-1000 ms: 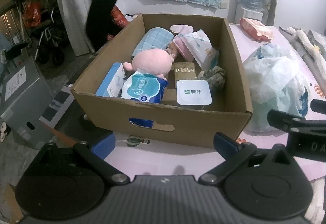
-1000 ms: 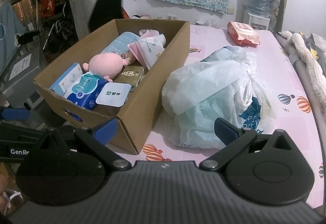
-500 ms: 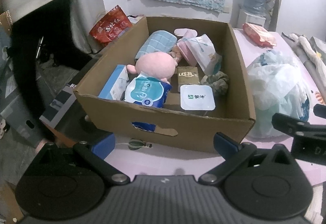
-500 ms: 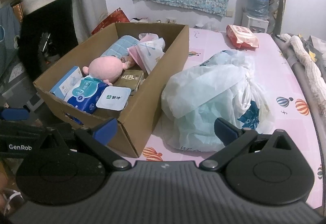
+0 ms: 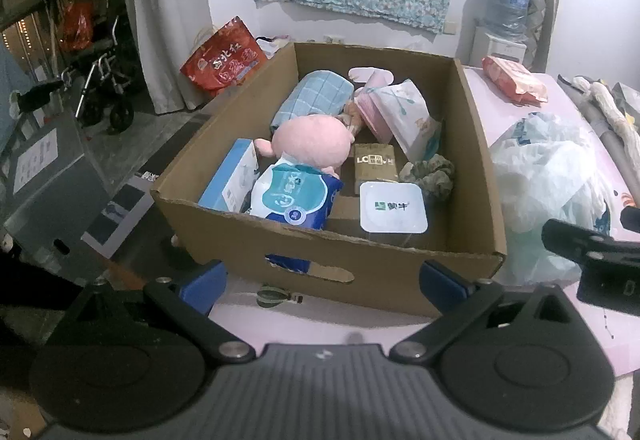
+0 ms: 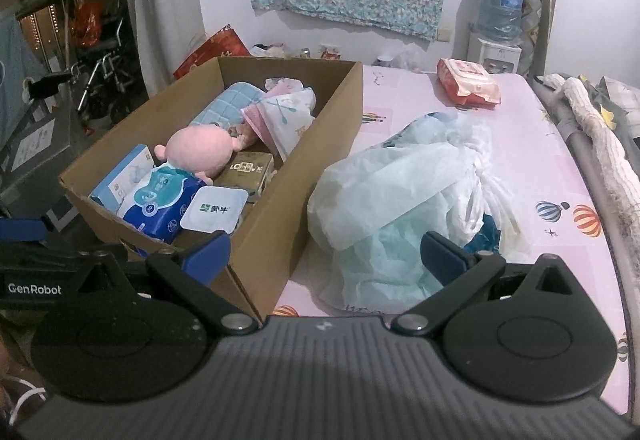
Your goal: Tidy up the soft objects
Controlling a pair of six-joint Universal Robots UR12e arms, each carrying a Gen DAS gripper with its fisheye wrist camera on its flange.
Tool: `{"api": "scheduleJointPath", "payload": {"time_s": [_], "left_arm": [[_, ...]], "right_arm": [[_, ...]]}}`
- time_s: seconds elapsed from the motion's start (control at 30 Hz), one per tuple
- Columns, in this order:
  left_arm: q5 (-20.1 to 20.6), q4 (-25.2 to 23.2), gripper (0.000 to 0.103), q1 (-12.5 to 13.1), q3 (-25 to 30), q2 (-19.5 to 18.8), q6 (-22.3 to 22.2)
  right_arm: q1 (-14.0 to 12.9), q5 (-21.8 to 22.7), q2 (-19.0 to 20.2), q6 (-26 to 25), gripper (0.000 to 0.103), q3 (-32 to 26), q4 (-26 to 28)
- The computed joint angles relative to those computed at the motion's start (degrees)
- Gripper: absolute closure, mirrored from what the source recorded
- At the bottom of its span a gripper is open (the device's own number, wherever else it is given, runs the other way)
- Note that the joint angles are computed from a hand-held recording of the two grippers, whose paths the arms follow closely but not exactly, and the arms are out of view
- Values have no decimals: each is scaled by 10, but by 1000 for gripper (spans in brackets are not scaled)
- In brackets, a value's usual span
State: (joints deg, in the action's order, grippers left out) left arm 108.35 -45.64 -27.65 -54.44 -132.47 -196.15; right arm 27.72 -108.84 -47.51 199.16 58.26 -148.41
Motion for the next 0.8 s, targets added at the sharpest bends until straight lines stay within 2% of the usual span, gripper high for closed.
{"api": "scheduleJointPath", "payload": {"time_s": [0.8], "left_arm": [[-6, -14, 0, 3, 22, -13, 2]], "right_arm": [[-3, 8, 10, 4, 1, -15, 15]]}}
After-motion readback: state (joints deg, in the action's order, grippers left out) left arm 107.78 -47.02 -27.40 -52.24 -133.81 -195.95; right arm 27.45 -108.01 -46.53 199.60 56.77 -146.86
